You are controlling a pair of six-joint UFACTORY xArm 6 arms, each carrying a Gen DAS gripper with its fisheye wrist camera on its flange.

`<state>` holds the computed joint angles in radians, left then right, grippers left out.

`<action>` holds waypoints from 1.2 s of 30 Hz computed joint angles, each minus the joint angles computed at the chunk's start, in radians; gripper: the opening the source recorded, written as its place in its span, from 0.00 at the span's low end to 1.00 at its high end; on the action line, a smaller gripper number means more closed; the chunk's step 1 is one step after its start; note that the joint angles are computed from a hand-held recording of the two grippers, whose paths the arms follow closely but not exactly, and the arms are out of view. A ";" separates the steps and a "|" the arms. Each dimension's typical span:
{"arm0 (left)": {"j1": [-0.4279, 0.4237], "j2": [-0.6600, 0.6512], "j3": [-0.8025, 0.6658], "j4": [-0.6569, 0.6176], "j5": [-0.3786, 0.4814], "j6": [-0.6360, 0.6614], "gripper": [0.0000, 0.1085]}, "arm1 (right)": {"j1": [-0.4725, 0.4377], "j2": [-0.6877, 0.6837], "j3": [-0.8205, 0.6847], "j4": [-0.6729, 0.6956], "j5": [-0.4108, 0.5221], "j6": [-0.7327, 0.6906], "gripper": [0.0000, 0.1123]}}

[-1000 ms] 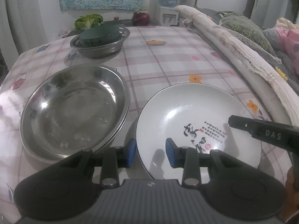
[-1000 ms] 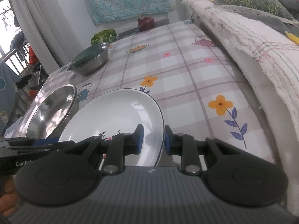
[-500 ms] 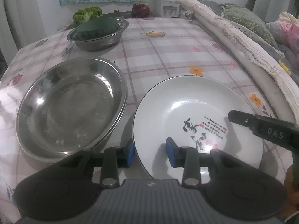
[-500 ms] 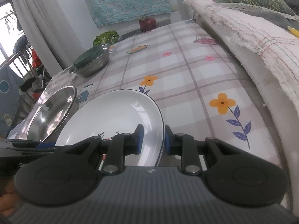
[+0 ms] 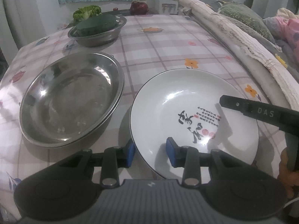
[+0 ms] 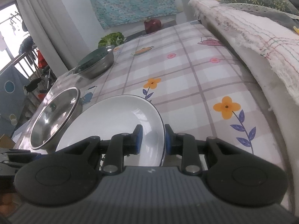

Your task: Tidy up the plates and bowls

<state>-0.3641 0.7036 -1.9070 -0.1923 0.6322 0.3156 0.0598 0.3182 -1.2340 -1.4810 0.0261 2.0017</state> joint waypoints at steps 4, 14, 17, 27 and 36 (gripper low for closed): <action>-0.003 0.007 -0.007 0.023 -0.010 -0.020 0.35 | -0.005 0.000 -0.003 -0.059 -0.014 0.058 0.21; -0.004 0.046 -0.060 0.021 -0.012 -0.012 0.37 | -0.001 -0.010 0.006 -0.104 -0.012 0.101 0.21; -0.003 0.060 -0.078 0.008 -0.011 -0.013 0.37 | 0.002 -0.010 0.005 -0.113 -0.004 0.109 0.21; -0.003 0.055 -0.050 -0.026 -0.060 -0.033 0.38 | -0.005 -0.009 0.006 -0.106 -0.017 0.092 0.21; -0.003 0.066 -0.068 -0.016 -0.053 -0.065 0.38 | -0.001 -0.009 0.010 -0.064 -0.009 0.052 0.21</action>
<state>-0.3676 0.7699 -1.9752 -0.2084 0.5791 0.2508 0.0592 0.3091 -1.2243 -1.5446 0.0167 2.0540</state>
